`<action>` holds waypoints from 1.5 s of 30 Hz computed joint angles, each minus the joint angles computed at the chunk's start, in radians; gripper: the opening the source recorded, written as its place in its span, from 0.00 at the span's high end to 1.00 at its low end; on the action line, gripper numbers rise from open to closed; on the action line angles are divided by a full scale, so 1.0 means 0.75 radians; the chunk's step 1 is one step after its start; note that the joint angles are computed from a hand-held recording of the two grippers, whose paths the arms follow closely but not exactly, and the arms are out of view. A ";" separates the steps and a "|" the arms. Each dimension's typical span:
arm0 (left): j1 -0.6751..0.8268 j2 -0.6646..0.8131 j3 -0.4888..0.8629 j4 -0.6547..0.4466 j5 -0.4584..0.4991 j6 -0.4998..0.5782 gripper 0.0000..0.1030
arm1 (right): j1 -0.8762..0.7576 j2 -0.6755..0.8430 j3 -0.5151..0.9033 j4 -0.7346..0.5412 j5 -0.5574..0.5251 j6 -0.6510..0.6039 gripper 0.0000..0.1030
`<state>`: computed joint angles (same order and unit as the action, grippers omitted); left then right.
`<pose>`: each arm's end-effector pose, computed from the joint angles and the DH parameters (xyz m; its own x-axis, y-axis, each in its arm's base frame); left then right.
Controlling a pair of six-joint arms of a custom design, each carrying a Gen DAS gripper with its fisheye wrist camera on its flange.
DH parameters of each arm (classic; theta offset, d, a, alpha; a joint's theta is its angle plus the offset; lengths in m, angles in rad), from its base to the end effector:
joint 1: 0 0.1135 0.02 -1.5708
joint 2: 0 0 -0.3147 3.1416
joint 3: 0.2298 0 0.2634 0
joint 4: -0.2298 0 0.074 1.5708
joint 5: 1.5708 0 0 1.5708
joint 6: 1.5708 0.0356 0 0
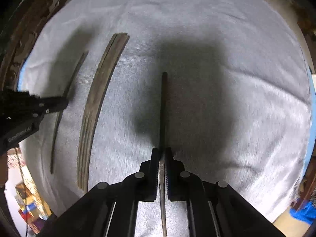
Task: Organize utensils
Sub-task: 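Lift and carry both chopsticks toward the black holder with both grippers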
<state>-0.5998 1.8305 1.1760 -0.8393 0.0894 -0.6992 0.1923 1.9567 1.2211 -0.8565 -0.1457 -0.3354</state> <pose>0.2865 -0.1998 0.2000 -0.9954 -0.0959 -0.0016 -0.0950 0.9885 -0.1176 0.3588 0.0751 0.1682 -0.8654 -0.5003 -0.0277 -0.4987 0.8547 0.1441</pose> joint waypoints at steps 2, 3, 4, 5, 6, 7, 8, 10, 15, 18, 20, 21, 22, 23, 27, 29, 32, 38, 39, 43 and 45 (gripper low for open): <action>-0.021 -0.092 -0.089 0.060 -0.009 -0.067 0.95 | -0.038 -0.065 -0.071 0.040 -0.042 -0.003 0.93; -0.035 -0.140 -0.130 0.085 -0.009 -0.100 0.95 | -0.065 -0.114 -0.111 0.056 -0.083 -0.008 0.93; -0.061 -0.203 -0.173 0.107 -0.034 -0.144 0.95 | -0.081 -0.154 -0.147 0.071 -0.099 -0.012 0.93; -0.082 -0.243 -0.196 0.115 -0.059 -0.175 0.95 | -0.096 -0.198 -0.181 0.089 -0.112 -0.014 0.93; -0.103 -0.288 -0.220 0.121 -0.078 -0.214 0.95 | -0.115 -0.251 -0.215 0.098 -0.145 -0.017 0.93; -0.126 -0.338 -0.243 0.131 -0.090 -0.255 0.95 | -0.132 -0.284 -0.232 0.097 -0.174 -0.018 0.93; -0.163 -0.404 -0.265 0.137 -0.127 -0.310 0.95 | -0.161 -0.322 -0.251 0.094 -0.193 -0.035 0.93; -0.233 -0.482 -0.274 0.101 -0.216 -0.390 0.95 | -0.204 -0.421 -0.317 0.111 -0.231 -0.057 0.93; -0.445 -0.639 -0.257 0.012 -0.431 -0.634 0.95 | -0.285 -0.617 -0.421 0.142 -0.334 -0.057 0.93; -0.506 -0.695 -0.283 0.005 -0.532 -0.714 0.95 | -0.325 -0.703 -0.465 0.153 -0.372 -0.061 0.93; -0.561 -0.736 -0.298 0.002 -0.610 -0.771 0.95 | -0.361 -0.758 -0.482 0.134 -0.398 -0.084 0.93; -0.603 -0.755 -0.295 -0.019 -0.654 -0.827 0.95 | -0.356 -0.782 -0.503 0.156 -0.397 -0.075 0.93; -0.629 -0.779 -0.305 -0.023 -0.692 -0.853 0.95 | -0.381 -0.807 -0.504 0.137 -0.407 -0.096 0.93; -0.653 -0.775 -0.311 -0.001 -0.727 -0.874 0.95 | -0.394 -0.833 -0.509 0.123 -0.421 -0.105 0.93; -0.772 -0.811 -0.309 -0.039 -0.872 -1.021 0.95 | -0.459 -0.963 -0.509 0.040 -0.492 -0.141 0.93; -0.891 -0.813 -0.255 -0.152 -0.977 -1.177 0.95 | -0.505 -1.019 -0.515 0.007 -0.558 -0.153 0.93; -1.023 -0.849 -0.235 -0.268 -1.080 -1.355 0.95 | -0.597 -1.094 -0.487 -0.090 -0.665 -0.197 0.93; -1.244 -0.797 -0.102 -0.577 -1.266 -1.701 0.95 | -0.728 -1.231 -0.412 -0.281 -0.849 -0.272 0.93; -1.275 -0.783 -0.081 -0.620 -1.291 -1.755 0.95 | -0.739 -1.253 -0.402 -0.305 -0.874 -0.277 0.93; -1.345 -0.744 -0.022 -0.717 -1.358 -1.860 0.95 | -0.755 -1.332 -0.373 -0.377 -0.963 -0.272 0.93; -1.371 -0.716 0.010 -0.757 -1.386 -1.895 0.95 | -0.747 -1.385 -0.379 -0.379 -0.989 -0.243 0.93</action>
<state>-1.6281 1.2937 1.1831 -1.4072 -0.9503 -2.1202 -0.3679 0.9178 0.9366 -1.1409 -0.8876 -0.5175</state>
